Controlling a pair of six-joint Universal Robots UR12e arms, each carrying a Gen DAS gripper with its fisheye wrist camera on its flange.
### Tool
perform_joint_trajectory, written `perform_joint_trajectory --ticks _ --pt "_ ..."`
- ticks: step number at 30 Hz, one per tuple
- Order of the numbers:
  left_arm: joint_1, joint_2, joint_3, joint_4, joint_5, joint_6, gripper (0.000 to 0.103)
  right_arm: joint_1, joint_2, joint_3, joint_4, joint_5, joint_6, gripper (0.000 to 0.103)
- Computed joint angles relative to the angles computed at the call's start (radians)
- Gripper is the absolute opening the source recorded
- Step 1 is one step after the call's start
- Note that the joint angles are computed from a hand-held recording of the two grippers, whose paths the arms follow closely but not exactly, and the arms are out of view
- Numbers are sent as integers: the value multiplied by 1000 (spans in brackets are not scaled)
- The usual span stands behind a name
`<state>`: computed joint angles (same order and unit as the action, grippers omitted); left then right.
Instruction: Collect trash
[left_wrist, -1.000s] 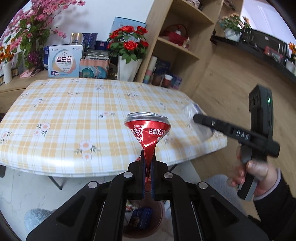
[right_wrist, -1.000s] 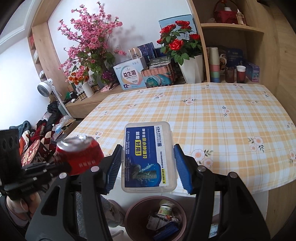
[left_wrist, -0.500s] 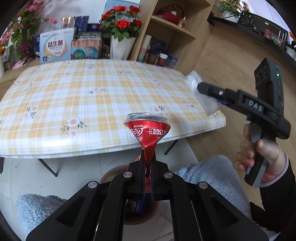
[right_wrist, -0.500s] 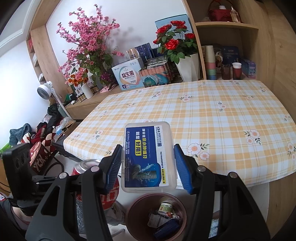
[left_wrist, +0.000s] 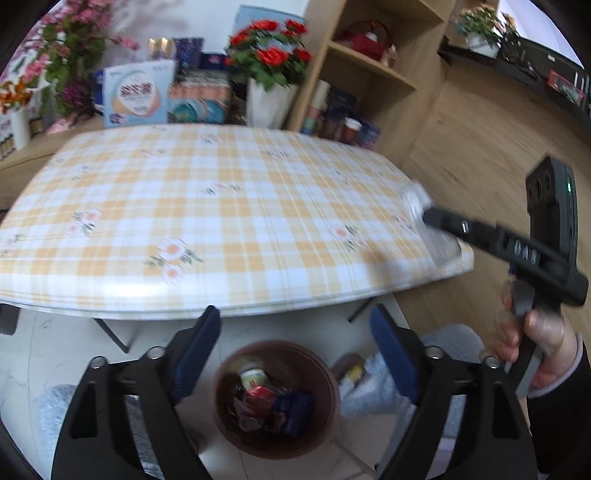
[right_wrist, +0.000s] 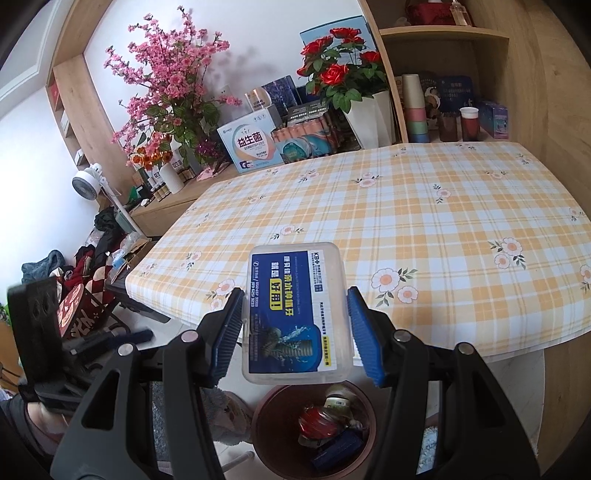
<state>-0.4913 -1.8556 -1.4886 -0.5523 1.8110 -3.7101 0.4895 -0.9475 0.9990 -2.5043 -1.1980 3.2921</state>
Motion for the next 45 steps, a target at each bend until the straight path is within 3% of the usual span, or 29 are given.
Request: perform_joint_trajectory --ticks 2,11,28,30,32,33,37,45 --pt "-2 3 0 5 40 -9 92 2 0 0 9 0 -7 57" --pt "-19 23 0 -20 209 -26 97 13 -2 -5 52 16 -47 57" --pt "-11 75 -60 -36 303 -117 97 48 31 -74 213 56 -160 58" --pt "-9 78 -66 -35 304 -121 97 51 38 -86 241 73 -178 62" --pt "-8 80 -69 -36 306 -123 97 54 38 -85 232 72 -178 76" --pt "-8 81 -69 -38 308 -123 97 54 38 -85 222 68 -172 78" --pt "-7 81 -71 -36 309 -120 97 52 32 -76 183 15 -141 94" --pt "-12 73 -59 -37 320 -99 97 42 25 -77 150 -128 -91 97"
